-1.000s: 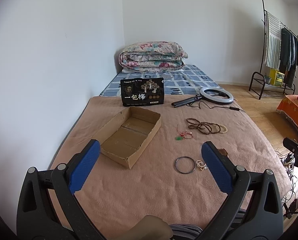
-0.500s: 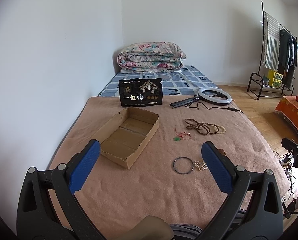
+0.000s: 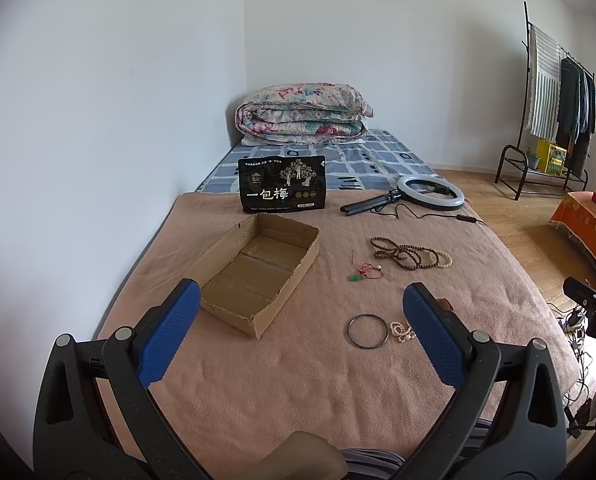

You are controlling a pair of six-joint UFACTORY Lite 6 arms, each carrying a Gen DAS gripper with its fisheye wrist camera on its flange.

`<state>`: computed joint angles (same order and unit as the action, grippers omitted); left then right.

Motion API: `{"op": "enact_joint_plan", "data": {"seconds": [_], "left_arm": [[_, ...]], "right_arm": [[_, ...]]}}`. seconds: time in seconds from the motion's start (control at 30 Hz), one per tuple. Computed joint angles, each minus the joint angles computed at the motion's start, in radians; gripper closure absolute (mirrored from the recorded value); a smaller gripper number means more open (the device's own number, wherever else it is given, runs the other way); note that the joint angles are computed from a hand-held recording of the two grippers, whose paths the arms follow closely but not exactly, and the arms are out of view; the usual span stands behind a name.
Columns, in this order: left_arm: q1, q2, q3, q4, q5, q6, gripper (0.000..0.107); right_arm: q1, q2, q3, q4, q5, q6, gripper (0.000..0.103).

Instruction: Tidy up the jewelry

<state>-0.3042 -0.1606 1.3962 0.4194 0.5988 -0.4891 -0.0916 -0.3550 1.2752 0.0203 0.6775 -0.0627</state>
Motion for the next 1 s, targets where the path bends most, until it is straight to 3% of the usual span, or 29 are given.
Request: {"op": "enact_joint_plan", "data": {"seconds": [0.47, 0.67, 0.8, 1.0], "left_arm": [[0.055, 0.093, 0.004, -0.105, -0.06, 0.115, 0.004], [0.075, 0.204, 0.028, -0.238, -0.118, 0.323, 0.004], [0.09, 0.308, 0.09, -0.436, -0.106, 0.548, 0.004], [0.07, 0.476, 0.188, -0.541, -0.098, 0.722, 0.004]], "right_arm": [[-0.041, 0.073, -0.009, 0.071, -0.049, -0.091, 0.001], [-0.054, 0.154, 0.011, 0.111, -0.079, -0.154, 0.001], [-0.049, 0.226, 0.024, 0.106, -0.108, -0.171, 0.001], [-0.03, 0.401, 0.089, 0.094, -0.125, -0.21, 0.001]]}}
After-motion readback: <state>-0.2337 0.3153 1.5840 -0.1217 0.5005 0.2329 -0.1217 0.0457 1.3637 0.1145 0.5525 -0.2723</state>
